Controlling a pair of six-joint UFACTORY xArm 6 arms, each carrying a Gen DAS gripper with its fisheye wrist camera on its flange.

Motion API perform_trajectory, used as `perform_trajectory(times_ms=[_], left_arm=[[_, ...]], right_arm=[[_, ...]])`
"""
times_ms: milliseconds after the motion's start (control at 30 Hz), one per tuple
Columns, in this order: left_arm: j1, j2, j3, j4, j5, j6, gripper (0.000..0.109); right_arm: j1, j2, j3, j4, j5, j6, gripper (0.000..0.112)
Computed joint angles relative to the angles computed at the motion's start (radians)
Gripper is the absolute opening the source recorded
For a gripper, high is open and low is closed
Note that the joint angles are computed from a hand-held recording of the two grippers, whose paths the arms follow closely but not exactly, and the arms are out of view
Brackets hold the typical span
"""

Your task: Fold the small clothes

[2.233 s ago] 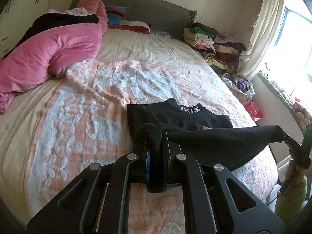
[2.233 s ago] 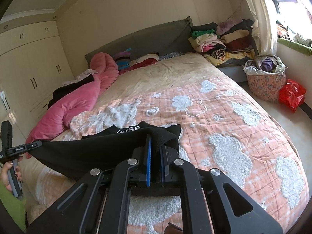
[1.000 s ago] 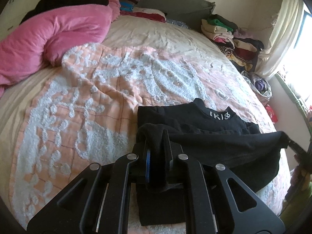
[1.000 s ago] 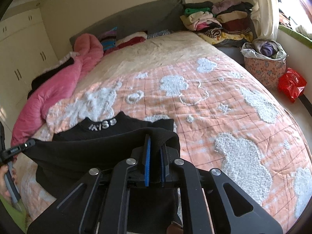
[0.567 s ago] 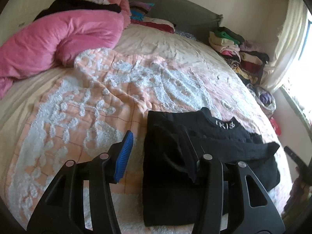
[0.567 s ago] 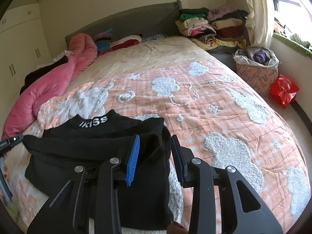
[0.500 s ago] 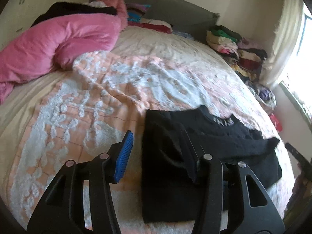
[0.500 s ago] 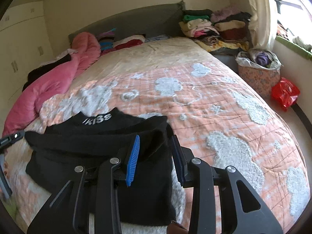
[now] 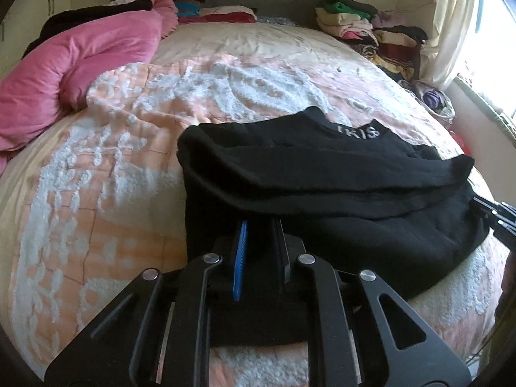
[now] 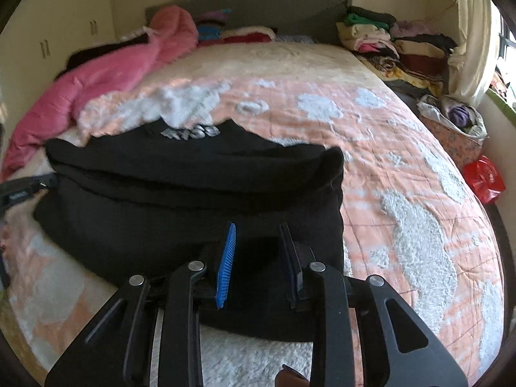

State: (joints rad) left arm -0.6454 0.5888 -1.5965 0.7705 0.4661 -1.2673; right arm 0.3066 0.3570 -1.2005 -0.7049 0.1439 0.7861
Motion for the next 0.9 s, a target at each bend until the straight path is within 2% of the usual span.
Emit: perform_trajectory(times_ms=[133,300,533,633,733,767,800,833,867,900], left_arm=[[0.008,0.041,-0.056,-0.031,0.024,0.034,0.008],[0.026,0.114,-0.17,-0.093,0.066,0.079,0.008],[0.054,0.198,-0.313,-0.084,0.085,-0.016,0.01],[0.07,0.21,-0.342,-0.051,0.061,-0.085,0.011],[0.079,0.194,-0.317,0.002,0.048,-0.109,0.011],[0.082,0.189,-0.307,0.001,0.052,-0.097,0.012],[0.086,0.184,-0.295,-0.015,0.049,-0.075,0.019],[0.094,0.181,-0.282,-0.058,0.04,-0.027,0.024],[0.101,0.173,-0.265,-0.065,0.031,-0.021,0.033],[0.109,0.163,-0.244,-0.054,0.022,-0.037,0.034]], right_arm=[[0.011,0.094,-0.1,0.071,0.071,-0.052,0.025],[0.009,0.175,-0.218,0.105,0.093,-0.079,0.025],[-0.008,0.294,-0.422,0.178,0.135,-0.094,0.025],[-0.026,0.325,-0.494,0.163,0.164,-0.042,0.025],[-0.042,0.314,-0.502,0.11,0.185,0.01,0.026],[-0.046,0.306,-0.497,0.08,0.194,0.026,0.026],[-0.05,0.298,-0.491,0.057,0.202,0.028,0.029],[-0.054,0.297,-0.489,0.065,0.202,0.007,0.038],[-0.056,0.296,-0.486,0.099,0.199,-0.042,0.043],[-0.057,0.296,-0.486,0.105,0.199,-0.061,0.047]])
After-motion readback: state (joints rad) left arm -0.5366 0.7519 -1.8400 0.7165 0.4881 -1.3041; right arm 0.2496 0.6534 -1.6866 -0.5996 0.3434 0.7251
